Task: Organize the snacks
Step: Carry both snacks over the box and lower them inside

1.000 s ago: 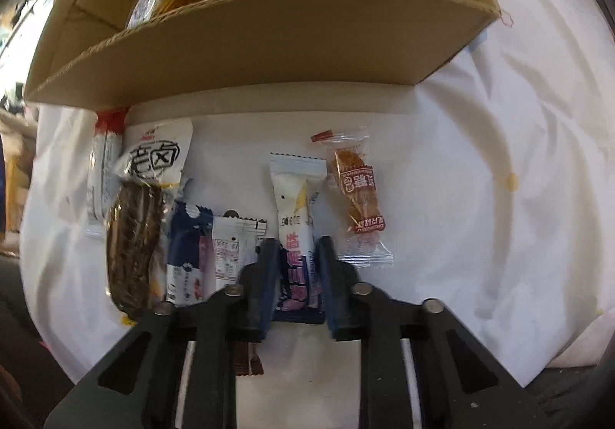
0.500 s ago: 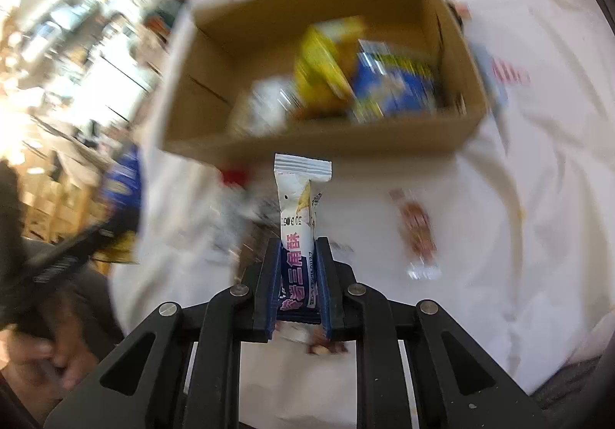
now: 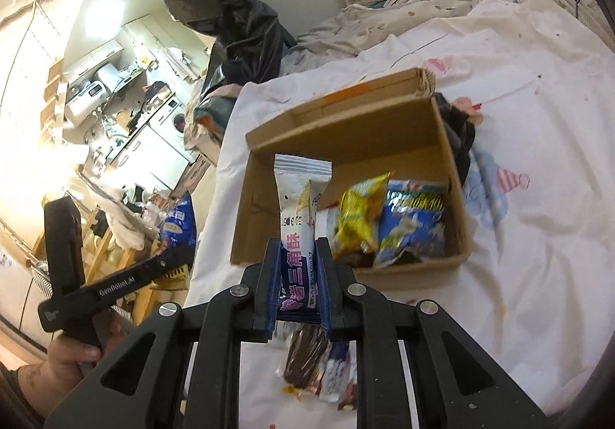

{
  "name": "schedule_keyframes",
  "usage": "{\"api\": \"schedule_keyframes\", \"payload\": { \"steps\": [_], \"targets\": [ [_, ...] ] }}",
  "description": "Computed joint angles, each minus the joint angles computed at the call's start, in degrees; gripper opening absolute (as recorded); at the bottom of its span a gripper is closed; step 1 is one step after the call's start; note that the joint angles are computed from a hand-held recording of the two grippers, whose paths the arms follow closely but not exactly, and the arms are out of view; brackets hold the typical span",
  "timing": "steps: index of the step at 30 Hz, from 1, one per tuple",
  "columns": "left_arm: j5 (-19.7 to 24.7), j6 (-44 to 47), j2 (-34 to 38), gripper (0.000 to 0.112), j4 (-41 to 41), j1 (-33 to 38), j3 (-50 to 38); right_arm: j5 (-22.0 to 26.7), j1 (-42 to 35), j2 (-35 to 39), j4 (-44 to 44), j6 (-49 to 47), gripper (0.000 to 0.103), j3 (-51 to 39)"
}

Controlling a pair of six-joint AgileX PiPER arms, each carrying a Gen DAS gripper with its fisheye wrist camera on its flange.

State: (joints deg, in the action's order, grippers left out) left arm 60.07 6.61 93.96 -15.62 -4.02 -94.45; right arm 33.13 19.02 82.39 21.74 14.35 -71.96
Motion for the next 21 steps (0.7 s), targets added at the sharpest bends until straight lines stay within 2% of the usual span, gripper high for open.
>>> {"api": "schedule_keyframes", "payload": {
  "steps": [11, 16, 18, 20, 21],
  "targets": [
    [3.2, -1.8, 13.7, 0.028, 5.1, -4.9, -19.2, 4.8, -7.1, 10.1, -0.1, -4.1, 0.018, -10.3],
    [4.0, -3.6, 16.9, 0.028, 4.1, -5.0, -21.4, 4.8, -9.5, 12.6, 2.0, -3.9, 0.018, -10.0],
    [1.6, -2.3, 16.4, 0.028, 2.3, -4.6, -18.5, 4.9, -9.9, 12.9, 2.5, -3.1, 0.018, -9.1],
    [-0.3, -1.8, 16.2, 0.028, 3.9, -5.2, -16.5, 5.1, -9.6, 13.4, 1.2, -1.9, 0.018, -8.9],
    [0.5, -1.7, 16.9, 0.028, 3.3, -5.0, -17.1, 5.3, -9.3, 13.7, -0.1, -0.9, 0.018, -9.0]
  ]
}}
